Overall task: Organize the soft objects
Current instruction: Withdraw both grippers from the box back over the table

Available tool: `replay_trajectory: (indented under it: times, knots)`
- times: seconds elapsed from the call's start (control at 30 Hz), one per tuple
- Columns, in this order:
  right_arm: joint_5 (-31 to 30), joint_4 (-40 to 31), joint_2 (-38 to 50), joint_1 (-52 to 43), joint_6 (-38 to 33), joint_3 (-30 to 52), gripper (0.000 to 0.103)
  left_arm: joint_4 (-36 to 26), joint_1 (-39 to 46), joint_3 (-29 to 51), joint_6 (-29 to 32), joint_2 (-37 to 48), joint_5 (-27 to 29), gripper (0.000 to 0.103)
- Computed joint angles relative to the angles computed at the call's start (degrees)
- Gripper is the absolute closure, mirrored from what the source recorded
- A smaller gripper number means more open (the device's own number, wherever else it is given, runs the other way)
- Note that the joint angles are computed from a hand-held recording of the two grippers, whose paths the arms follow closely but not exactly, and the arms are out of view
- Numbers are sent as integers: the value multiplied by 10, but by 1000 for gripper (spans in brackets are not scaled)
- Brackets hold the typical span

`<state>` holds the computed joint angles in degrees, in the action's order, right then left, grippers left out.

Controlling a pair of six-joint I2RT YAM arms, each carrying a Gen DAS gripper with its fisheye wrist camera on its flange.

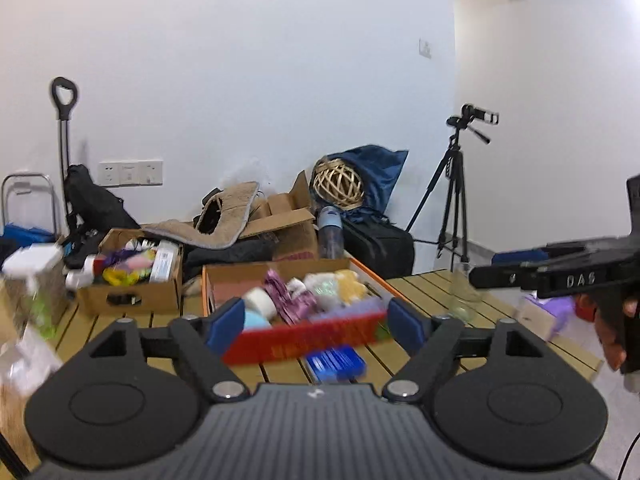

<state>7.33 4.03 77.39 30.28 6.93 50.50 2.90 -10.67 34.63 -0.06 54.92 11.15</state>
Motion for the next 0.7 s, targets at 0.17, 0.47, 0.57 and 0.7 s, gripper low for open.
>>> replay_trajectory:
  times: [0.17, 0.47, 0.57, 0.7]
  knots:
    - [129, 71, -143, 139, 27, -216, 28, -111, -149, -166, -19, -279, -158, 10]
    - [273, 98, -214, 306, 150, -364, 24, -204, -343, -219, -96, -378, -339, 9]
    - [235, 145, -194, 276, 160, -378, 26, -142, -287, -228, -92, -326, -286, 9]
    - [145, 234, -93, 184, 164, -361, 37, 2, -184, -223, -83, -157, -188, 9]
